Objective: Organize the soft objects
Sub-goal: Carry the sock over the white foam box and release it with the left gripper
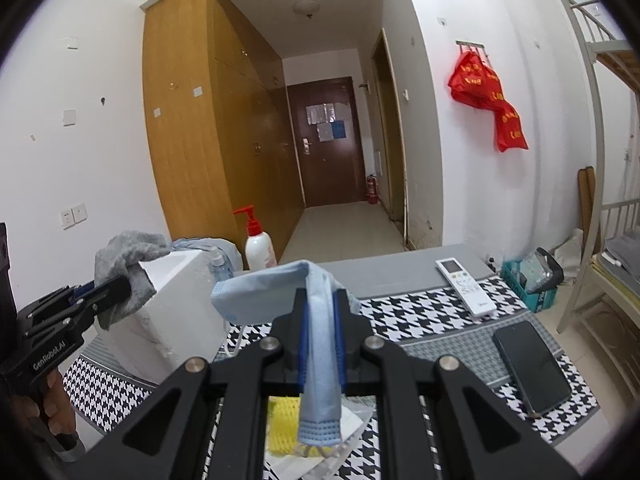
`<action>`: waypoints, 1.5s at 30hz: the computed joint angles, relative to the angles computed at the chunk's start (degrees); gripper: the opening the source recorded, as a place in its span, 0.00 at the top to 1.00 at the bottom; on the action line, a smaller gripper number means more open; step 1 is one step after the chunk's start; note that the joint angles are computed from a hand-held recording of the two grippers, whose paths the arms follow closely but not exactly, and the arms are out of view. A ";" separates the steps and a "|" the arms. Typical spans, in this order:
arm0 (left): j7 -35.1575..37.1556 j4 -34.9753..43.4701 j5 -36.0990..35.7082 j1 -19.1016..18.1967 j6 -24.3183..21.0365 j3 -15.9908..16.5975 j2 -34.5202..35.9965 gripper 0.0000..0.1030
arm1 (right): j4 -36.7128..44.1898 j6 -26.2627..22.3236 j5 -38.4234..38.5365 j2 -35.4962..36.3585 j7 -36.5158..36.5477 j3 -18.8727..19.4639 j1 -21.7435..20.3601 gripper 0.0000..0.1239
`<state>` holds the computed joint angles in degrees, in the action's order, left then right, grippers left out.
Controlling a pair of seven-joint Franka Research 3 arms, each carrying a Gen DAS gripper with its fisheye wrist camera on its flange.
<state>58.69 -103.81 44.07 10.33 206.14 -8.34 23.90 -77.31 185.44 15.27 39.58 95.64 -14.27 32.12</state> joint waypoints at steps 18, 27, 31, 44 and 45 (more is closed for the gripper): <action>15.92 -1.47 -23.16 -7.44 -1.10 8.49 -2.28 0.82 | 11.70 -3.03 -2.14 5.01 -5.54 11.15 -6.54 0.88; 21.05 0.78 -31.37 -9.74 -4.99 11.16 -0.90 0.82 | 19.70 -6.14 -2.79 9.14 -9.28 16.23 -8.50 0.88; 21.55 2.22 -32.38 -9.57 -7.72 11.47 -0.09 0.82 | 23.80 -8.10 -2.63 11.52 -10.62 17.49 -8.80 0.88; 17.94 11.72 -29.03 -4.60 -18.69 6.98 5.22 0.82 | 35.81 -14.10 -3.79 18.21 -9.44 16.32 -7.78 0.88; 17.63 12.40 -28.73 -4.33 -19.51 6.70 5.62 0.82 | 36.25 -14.31 -4.01 18.47 -9.13 16.07 -7.67 0.88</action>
<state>76.32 -91.41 15.34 6.01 186.63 -1.64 29.52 -41.05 171.13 11.26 58.05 86.51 1.80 24.45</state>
